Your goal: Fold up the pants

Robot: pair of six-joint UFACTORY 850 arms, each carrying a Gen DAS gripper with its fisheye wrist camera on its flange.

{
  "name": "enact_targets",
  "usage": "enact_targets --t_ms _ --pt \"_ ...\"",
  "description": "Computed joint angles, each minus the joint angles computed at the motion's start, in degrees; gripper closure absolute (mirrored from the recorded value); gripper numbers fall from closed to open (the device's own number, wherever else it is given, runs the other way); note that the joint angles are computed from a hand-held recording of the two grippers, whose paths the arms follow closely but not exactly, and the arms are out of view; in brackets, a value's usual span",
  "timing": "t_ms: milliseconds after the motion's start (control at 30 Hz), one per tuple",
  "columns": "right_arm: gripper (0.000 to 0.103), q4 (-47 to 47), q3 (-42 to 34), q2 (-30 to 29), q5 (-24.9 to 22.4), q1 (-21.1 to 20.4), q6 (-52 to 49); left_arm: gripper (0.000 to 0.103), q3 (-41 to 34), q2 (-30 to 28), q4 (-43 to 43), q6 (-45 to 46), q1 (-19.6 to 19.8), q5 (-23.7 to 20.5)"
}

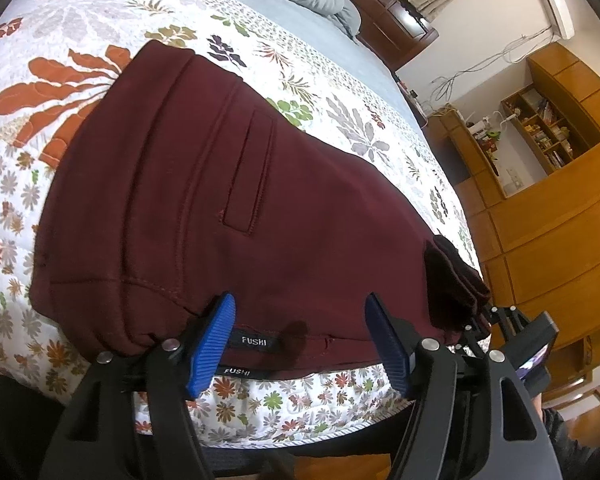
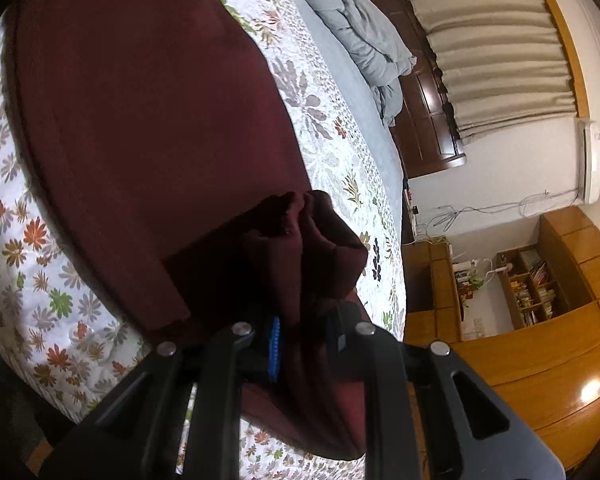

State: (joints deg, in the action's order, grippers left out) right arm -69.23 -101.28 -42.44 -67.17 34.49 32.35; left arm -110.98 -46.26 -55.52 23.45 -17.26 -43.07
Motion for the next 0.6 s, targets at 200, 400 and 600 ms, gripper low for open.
enact_targets --t_ms 200,400,600 --pt "0.083 0.0 2.7 0.6 0.6 0.3 -1.7 0.035 0.0 -0.1 -0.6 0.4 0.1 -0.2" --pt "0.074 0.1 4.2 1.6 2.1 0.4 -1.6 0.034 -0.6 -0.5 -0.4 0.4 0.1 -0.5" --pt "0.053 8.2 6.8 8.1 8.0 1.0 -0.9 0.034 -0.3 -0.4 -0.8 1.3 0.1 -0.5"
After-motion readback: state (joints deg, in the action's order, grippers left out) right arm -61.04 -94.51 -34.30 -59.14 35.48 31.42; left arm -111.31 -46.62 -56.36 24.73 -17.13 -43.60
